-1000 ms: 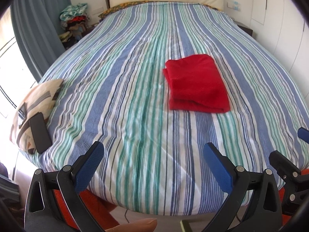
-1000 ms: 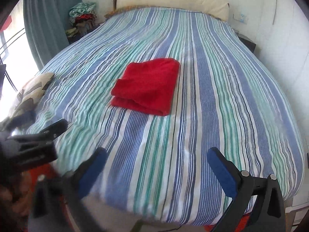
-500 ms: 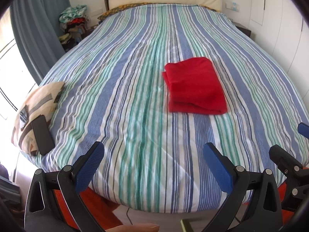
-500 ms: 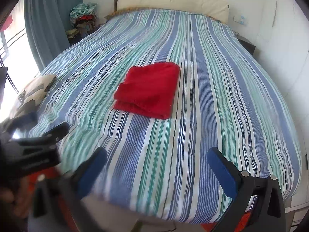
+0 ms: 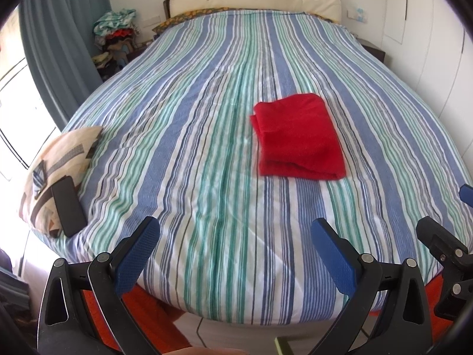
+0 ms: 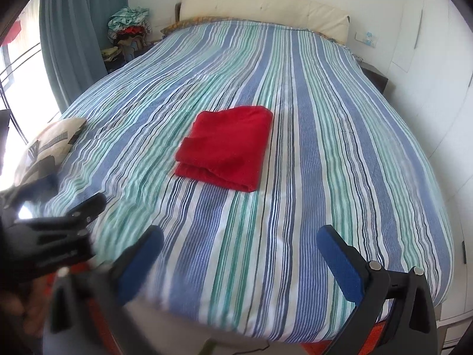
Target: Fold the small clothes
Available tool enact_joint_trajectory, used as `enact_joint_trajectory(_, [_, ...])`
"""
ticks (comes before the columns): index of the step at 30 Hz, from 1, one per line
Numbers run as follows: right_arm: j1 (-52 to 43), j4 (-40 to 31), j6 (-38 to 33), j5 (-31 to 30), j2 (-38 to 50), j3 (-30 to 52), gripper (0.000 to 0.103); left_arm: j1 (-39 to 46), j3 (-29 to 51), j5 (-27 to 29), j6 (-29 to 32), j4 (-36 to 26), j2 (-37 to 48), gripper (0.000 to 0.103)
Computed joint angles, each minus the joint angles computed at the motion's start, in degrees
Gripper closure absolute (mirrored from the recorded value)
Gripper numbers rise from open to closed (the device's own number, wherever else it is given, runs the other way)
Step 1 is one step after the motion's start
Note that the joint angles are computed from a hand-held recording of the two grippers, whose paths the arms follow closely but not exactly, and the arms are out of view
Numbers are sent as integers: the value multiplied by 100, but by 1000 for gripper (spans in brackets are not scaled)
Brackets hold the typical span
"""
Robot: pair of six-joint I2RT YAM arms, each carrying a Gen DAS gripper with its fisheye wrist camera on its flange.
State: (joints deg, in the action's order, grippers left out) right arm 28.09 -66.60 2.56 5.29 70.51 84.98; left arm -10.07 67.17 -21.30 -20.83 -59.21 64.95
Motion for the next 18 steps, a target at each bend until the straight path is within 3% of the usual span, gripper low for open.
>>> enact_joint_trajectory(18, [19, -13, 27, 344, -16, -58, 1, -99, -35, -47, -20, 39, 49, 1])
